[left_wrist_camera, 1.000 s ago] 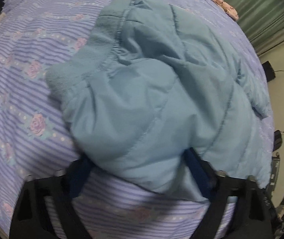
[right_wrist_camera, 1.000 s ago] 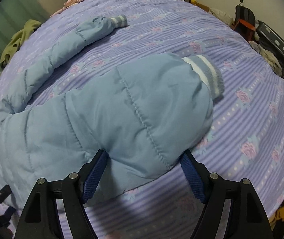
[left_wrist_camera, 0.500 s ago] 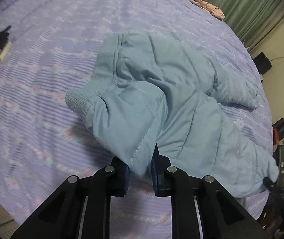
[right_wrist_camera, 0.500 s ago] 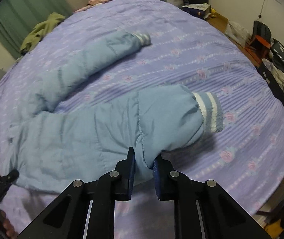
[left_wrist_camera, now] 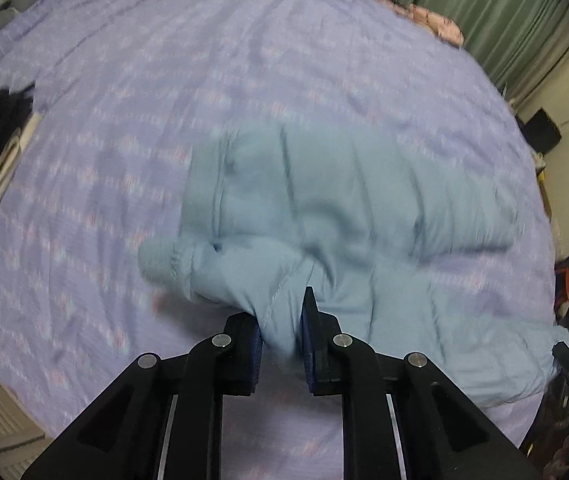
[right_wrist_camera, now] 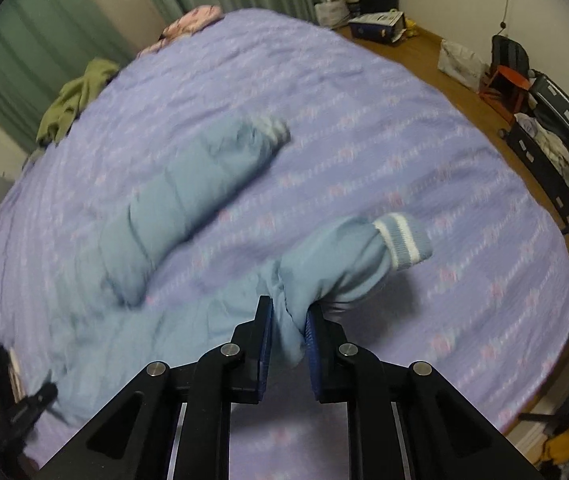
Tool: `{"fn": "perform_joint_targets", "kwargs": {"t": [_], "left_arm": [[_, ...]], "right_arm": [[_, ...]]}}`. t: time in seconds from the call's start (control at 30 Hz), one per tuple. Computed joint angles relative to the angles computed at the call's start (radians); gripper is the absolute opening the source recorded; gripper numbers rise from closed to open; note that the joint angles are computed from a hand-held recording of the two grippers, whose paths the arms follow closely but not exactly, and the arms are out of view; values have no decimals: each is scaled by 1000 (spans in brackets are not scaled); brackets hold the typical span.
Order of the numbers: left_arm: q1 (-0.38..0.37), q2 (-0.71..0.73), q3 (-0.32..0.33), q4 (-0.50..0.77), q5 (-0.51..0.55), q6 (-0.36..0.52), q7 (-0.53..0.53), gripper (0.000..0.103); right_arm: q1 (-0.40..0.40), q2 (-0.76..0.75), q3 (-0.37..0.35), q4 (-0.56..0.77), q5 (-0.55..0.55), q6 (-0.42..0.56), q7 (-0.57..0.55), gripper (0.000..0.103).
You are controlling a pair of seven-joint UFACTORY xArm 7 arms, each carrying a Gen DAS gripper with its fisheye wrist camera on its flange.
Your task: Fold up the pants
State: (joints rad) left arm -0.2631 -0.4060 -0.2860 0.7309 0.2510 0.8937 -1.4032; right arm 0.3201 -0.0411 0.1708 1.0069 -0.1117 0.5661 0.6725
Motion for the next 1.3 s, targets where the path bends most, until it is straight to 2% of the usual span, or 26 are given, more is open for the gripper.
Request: {"fn": "perform_joint_targets", "kwargs": {"t": [0.2,0.33,0.47,0.6,0.63,0.67,0.7,0.73,0.77,0.8,0.83,0.87,0.97,1.1,1.17,1.2,1.23,1.3], "left_arm": [[79,136,40,140,140,-48,30,16],[101,230,86,205,186,-76,59,15],[102,327,119,257,234,-66,83,14],[77,425,154,312,290,-57,136,16],[73,446,163,330,278,-53,177,17],[67,454,170,342,263,-44,201,19],[63,452,177,346,253,-45,215,21],[60,440,182,343,242,-49,230,28],[57,426,185,339,239,-52,235,41],[56,407,185,332,239,-58,239,49],[55,386,184,324,250,-66,237,63],[54,367,179,319,259,-64,238,68],[56,338,169,322,217,-42,283,72],[44,298,141,339,183,41,331,74],[34,291,109,370,262,141,293,97],[27,279,82,386,345,207,249,101],[20,269,71,394,389,237,233,103],[10,246,60,396,464,242,239,103]], "right_arm": [[21,217,-31,281,-147,-22,115,15],[69,406,-74,526,-179,31,99,12],[140,580,-143,759,-247,104,100,8],[160,697,-170,906,-247,139,57,9],[159,694,-172,896,-240,124,53,10],[158,686,-172,880,-233,110,45,17],[161,673,-177,860,-234,94,44,36],[172,647,-192,819,-250,62,61,47],[189,618,-214,778,-280,33,93,62],[208,589,-236,737,-318,-2,130,65],[214,564,-246,700,-347,-31,151,65],[215,540,-246,671,-370,-52,157,65],[208,483,-241,600,-419,-94,173,66],[174,440,-201,546,-419,-111,124,68],[142,417,-172,505,-376,-146,99,68],[121,411,-148,493,-334,-149,68,68],[105,407,-131,483,-298,-156,39,68],[103,405,-125,477,-268,-154,15,68]]}}
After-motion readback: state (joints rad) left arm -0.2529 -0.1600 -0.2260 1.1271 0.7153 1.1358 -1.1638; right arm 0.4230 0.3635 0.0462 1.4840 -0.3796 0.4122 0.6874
